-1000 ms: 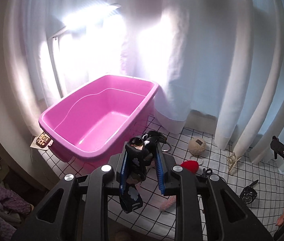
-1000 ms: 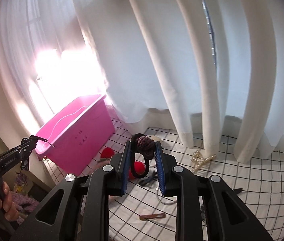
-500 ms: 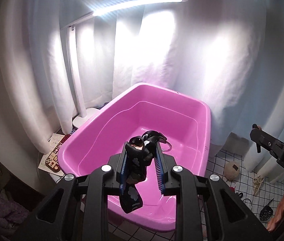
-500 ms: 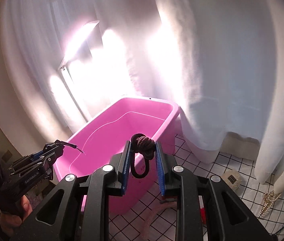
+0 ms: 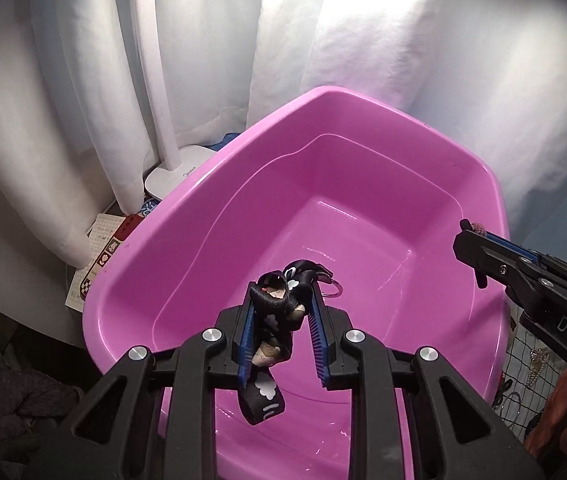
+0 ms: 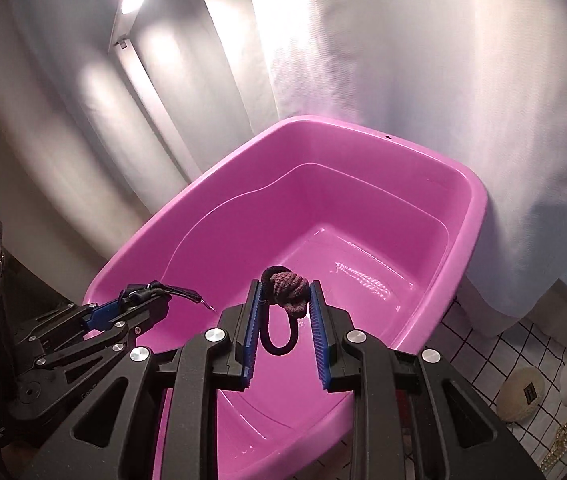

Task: Organize jewelry
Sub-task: 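Open both tools to drop the lanyard and hair tie into the tub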

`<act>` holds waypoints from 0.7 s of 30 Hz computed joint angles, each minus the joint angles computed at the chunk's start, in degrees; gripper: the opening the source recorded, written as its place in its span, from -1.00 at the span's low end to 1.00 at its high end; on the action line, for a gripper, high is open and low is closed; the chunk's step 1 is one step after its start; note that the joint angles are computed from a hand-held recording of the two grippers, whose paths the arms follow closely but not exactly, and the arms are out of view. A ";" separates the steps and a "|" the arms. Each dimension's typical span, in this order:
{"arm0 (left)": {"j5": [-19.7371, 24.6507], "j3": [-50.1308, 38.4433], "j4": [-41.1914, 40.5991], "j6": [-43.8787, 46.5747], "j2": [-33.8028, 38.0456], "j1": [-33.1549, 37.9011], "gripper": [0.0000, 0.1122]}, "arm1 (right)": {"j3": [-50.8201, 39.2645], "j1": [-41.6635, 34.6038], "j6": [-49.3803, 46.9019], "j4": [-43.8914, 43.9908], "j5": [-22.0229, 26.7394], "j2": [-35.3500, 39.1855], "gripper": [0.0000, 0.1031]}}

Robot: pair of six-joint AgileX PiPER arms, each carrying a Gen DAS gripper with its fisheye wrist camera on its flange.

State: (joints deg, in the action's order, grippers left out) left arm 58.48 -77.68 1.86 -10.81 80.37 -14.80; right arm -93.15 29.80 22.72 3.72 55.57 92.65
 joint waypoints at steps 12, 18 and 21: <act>4.39 -3.29 1.46 -2.67 4.80 0.86 -0.24 | -7.72 -1.00 -0.78 -2.61 4.42 7.01 0.14; 4.72 -3.75 3.44 -4.93 3.09 0.61 0.54 | -6.65 -0.98 -0.50 -3.50 4.68 5.76 0.15; 5.50 -4.52 4.48 -5.78 3.00 0.26 0.69 | -6.12 -1.08 -0.32 -3.07 4.54 5.56 0.15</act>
State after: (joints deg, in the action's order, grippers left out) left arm 63.97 -82.20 6.34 -16.59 83.37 -14.55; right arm -99.27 28.72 22.39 0.65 60.11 98.21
